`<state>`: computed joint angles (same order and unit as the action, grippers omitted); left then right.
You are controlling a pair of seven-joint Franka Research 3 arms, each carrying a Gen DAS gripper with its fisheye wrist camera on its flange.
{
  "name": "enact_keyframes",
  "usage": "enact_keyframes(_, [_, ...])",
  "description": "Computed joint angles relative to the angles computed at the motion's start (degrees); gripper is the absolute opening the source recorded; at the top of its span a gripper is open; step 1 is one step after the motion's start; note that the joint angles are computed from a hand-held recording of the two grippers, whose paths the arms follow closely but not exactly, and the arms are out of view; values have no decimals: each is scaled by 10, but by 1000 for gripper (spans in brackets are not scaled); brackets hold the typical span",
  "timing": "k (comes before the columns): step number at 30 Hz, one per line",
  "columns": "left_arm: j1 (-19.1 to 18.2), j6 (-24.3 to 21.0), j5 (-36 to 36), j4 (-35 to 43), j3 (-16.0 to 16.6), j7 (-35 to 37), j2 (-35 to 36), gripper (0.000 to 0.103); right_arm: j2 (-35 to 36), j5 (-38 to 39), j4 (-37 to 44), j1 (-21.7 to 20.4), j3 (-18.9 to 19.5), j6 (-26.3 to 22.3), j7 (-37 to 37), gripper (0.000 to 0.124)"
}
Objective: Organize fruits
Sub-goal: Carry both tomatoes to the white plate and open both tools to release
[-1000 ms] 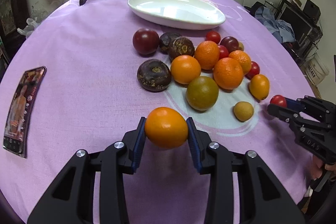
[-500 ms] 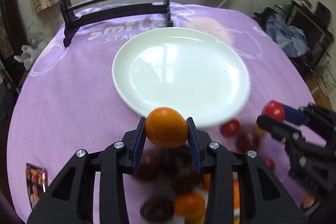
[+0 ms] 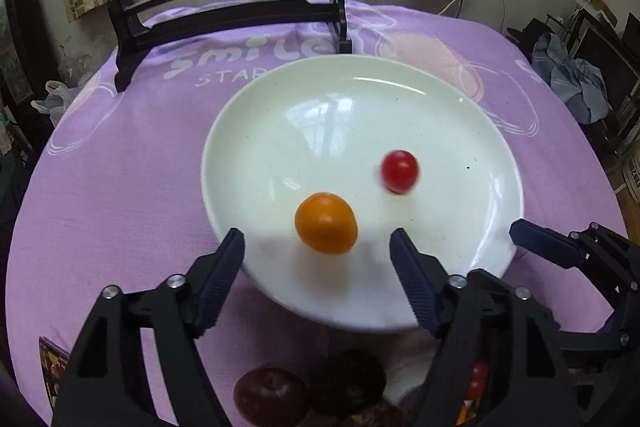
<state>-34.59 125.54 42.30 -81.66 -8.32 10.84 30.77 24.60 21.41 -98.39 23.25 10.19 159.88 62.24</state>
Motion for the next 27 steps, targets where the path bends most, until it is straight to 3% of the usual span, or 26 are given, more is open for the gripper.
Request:
enact_keyframes(5, [-23, -3, 33, -78, -14, -43, -65, 82, -86, 84, -110, -49, 38, 24, -93, 62])
enact_keyframes(9, [-31, 1, 49, -135, -38, -85, -102, 84, -152, 180, -191, -61, 41, 32, -172, 64])
enact_keyframes(15, [-39, 10, 50, -196, -67, -143, -132, 84, -222, 254, -291, -31, 11, 51, -225, 66])
enact_keyframes(19, [-40, 24, 42, -225, -81, -171, -144, 84, -251, 260, -337, -6, -4, 63, -235, 66])
enact_keyframes(27, [-55, 17, 42, -222, -93, -181, -137, 84, -287, 310, -381, 27, -25, 64, -272, 66])
